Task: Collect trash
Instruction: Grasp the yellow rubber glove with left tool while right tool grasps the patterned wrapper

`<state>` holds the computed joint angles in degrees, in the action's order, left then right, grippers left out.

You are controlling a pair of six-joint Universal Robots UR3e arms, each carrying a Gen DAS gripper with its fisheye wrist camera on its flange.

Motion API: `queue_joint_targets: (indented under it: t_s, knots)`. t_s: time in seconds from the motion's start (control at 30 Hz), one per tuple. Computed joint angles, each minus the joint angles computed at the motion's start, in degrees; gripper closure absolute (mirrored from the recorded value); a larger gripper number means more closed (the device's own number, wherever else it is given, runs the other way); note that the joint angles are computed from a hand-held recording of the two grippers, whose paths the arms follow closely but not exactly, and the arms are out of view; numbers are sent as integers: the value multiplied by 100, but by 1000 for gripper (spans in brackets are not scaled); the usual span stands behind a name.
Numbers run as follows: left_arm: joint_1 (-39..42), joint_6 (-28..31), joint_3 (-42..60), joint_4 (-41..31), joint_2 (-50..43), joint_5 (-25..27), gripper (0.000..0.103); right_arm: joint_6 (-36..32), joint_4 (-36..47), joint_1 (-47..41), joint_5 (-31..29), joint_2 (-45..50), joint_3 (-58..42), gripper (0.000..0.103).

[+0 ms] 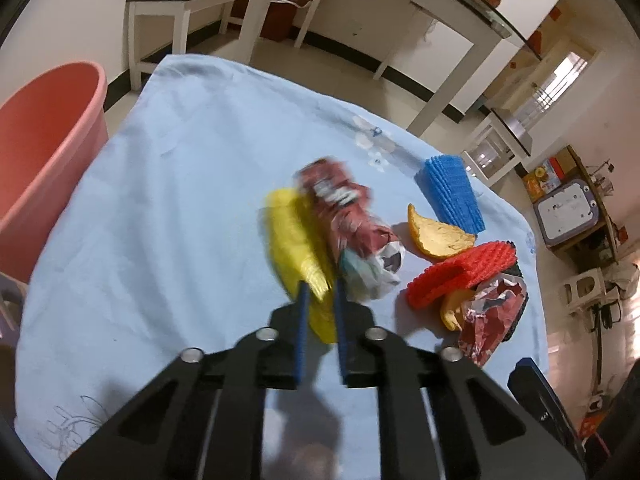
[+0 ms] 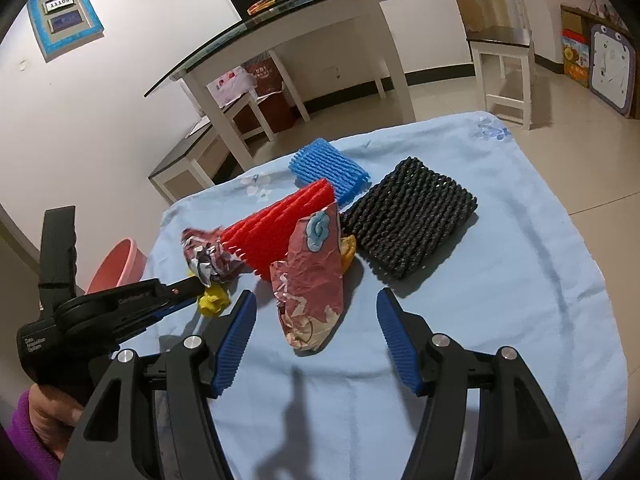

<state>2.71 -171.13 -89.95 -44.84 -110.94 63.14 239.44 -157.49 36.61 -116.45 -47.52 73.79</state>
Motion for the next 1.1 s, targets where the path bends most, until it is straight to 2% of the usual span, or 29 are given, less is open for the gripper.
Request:
queue_joint_targets:
  t_s: [0.23, 0.33, 0.57, 0.77, 0.93, 1.0, 1.03, 1.07, 1.1]
  knots:
    - [437, 618, -338, -346, 454, -135, 99, 114, 93, -16, 58, 11, -20, 41]
    - [699, 881, -466, -545, 681, -372, 99, 162, 132, -42, 120, 31, -49, 41]
    - [1305, 1686, -1207, -64, 1490, -487, 99, 75, 382, -34, 68, 122, -339, 41]
    - [1706, 2024, -1435, -159, 1654, -451, 99, 86, 690, -60, 135, 342, -807, 41]
    - [1728, 2082, -1486, -46, 1488, -279, 99, 74, 1226, -86, 25, 670, -1473, 41]
    - [1648, 1971, -1466, 171, 1346, -58, 99, 97, 1381, -120, 13, 778, -1640, 41]
    - [1615, 1949, -1386, 132, 1252, 17, 98, 153, 1499, -144, 30, 803, -1688, 49]
    - [1633, 1927, -1264, -43, 1154, 11, 97, 208, 1530, -179, 105, 799, -1662, 63]
    - [1672, 1920, -1200, -166, 1112, -29, 96, 282, 1483, -238, 268, 755, -1540, 69]
